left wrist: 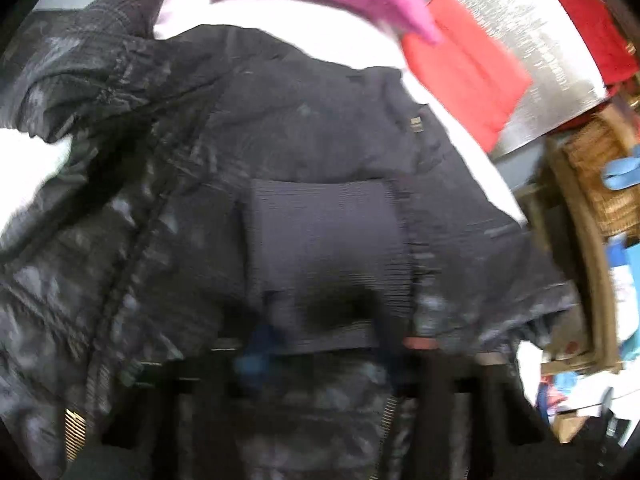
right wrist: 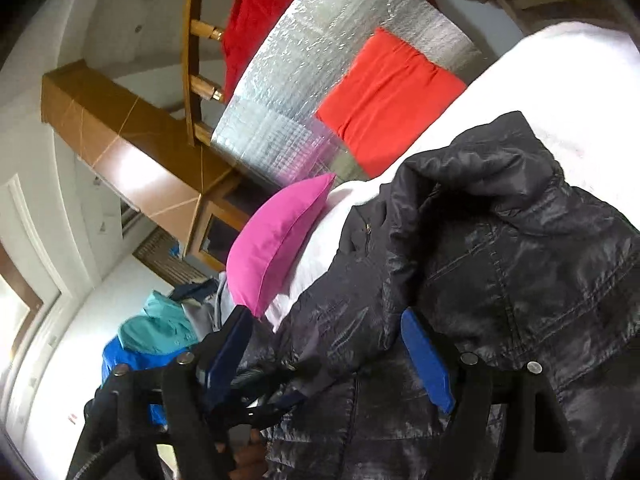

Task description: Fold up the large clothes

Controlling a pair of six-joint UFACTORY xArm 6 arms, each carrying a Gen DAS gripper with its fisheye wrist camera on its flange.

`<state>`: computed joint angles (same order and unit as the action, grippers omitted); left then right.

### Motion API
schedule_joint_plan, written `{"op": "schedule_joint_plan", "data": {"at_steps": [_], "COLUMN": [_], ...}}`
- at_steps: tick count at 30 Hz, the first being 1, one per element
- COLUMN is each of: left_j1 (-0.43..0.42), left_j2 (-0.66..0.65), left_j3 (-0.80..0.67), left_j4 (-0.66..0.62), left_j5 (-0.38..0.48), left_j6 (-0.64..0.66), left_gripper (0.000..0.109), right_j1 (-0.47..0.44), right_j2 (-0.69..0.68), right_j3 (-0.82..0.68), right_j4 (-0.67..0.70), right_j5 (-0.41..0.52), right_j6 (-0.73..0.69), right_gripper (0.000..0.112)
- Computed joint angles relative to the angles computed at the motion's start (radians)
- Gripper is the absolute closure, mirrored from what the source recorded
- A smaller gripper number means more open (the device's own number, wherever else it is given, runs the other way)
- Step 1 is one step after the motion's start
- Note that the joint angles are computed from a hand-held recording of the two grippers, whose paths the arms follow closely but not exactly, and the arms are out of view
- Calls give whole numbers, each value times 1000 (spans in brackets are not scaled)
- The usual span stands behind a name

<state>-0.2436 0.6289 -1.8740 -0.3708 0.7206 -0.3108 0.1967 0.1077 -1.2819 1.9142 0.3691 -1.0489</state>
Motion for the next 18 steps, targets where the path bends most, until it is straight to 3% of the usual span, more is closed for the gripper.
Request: {"op": "schedule_joint_plan", "data": {"at_steps": [3,9,18], "left_j1": [5,12,19], "left_j2": [20,-19,45], "left_j3": [-73,-155,-149], "left_j4": [87,454,545], "left_j5": [52,-65,-28], "left_j6": [-14,-120,-127], "left_gripper": [97,97,97], "right_j1": [-19,-55,-76], "right_j2": [-5,-14,6], "right_j3": [9,30,28], "right_j4": [33,100,67], "right_j5": [11,9,-13], "right_j6": [-4,9,81], "right_gripper": [33,33,33]}}
